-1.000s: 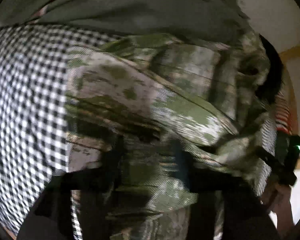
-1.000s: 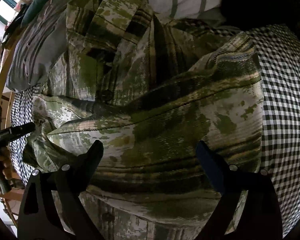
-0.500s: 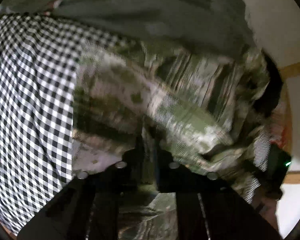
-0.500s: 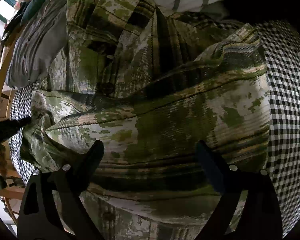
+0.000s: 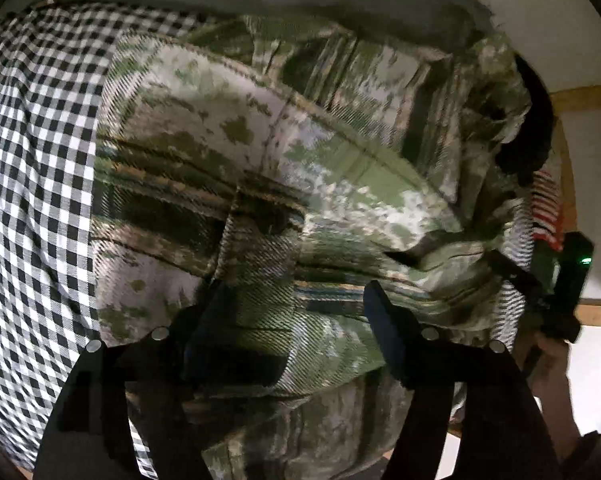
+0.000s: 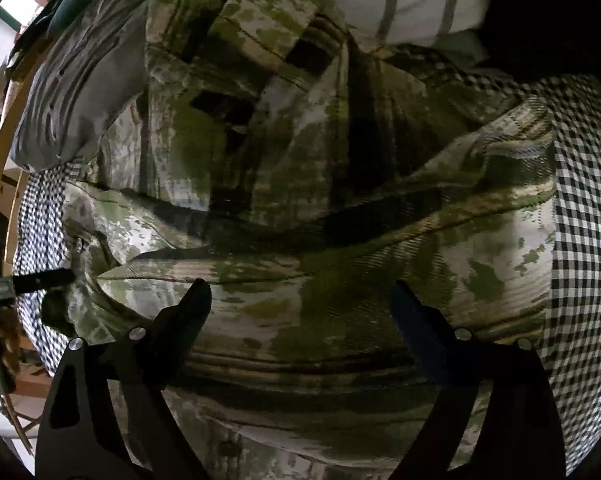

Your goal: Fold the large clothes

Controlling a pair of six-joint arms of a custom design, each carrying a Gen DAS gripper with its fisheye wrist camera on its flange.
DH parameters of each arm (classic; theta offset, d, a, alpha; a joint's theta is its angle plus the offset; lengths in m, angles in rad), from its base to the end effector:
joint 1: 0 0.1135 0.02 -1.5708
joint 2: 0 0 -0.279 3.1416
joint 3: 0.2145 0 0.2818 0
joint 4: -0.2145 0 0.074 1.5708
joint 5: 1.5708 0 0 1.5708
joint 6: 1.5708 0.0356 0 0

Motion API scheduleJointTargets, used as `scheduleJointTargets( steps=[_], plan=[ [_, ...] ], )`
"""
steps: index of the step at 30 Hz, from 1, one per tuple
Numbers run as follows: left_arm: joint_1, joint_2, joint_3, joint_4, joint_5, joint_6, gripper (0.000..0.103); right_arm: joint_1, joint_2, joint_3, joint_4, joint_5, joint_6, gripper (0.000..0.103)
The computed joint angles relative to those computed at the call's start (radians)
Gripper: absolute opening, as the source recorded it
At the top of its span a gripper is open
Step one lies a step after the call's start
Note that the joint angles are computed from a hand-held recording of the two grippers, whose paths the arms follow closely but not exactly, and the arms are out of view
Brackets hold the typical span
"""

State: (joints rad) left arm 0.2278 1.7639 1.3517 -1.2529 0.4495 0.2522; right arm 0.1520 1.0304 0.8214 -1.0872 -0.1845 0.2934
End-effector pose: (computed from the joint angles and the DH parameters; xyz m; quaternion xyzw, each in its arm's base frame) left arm 0.3346 0.0617 0.2264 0.0014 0.9738 -0.2272 0.0083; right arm 0.1847 0.0349 0.2494 0.0571 0.9848 0.1191 0.1128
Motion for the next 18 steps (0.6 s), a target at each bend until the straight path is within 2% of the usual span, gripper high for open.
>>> scheduleJointTargets(
  steps=[2,3,4,5,6,7,8,10,13,15,18],
  plan=[
    [0.011,-0.006,0.002,-0.003,0.039,0.001,0.065,0.010,0.002,-0.006,0.005,0.003,0.015,0.089],
    [0.011,-0.011,0.010,-0.017,0.068,0.013,0.053,0.015,0.000,-0.010,0.007,0.005,0.020,0.089],
    [-0.002,-0.014,0.016,-0.029,0.072,0.025,0.012,0.022,0.002,-0.013,0.009,0.008,0.030,0.089],
    [-0.019,-0.036,-0.002,-0.007,0.035,0.009,0.006,0.025,0.002,-0.018,0.011,0.006,0.035,0.089],
    [-0.026,-0.052,-0.009,0.018,-0.013,-0.008,0.006,0.024,0.001,-0.019,0.010,0.004,0.034,0.089],
    [-0.017,-0.065,-0.014,0.044,-0.058,-0.034,0.010,0.026,-0.002,-0.020,0.010,0.004,0.037,0.089],
    [-0.010,-0.061,0.000,0.061,-0.082,-0.059,0.041,0.029,-0.007,-0.021,0.010,0.001,0.040,0.089],
    [0.019,-0.099,-0.001,0.101,-0.084,-0.078,0.090,0.035,-0.011,-0.026,0.010,0.002,0.045,0.089],
    [0.029,-0.028,0.048,0.037,-0.100,-0.029,0.090,0.031,-0.012,-0.031,0.007,-0.001,0.036,0.089],
    [-0.008,-0.025,0.011,0.062,-0.143,-0.033,0.090,0.033,-0.006,-0.034,0.009,-0.001,0.033,0.089],
    [-0.018,-0.013,-0.013,0.047,-0.070,-0.006,0.090,0.032,-0.004,-0.035,0.013,-0.002,0.033,0.089]
  ],
)
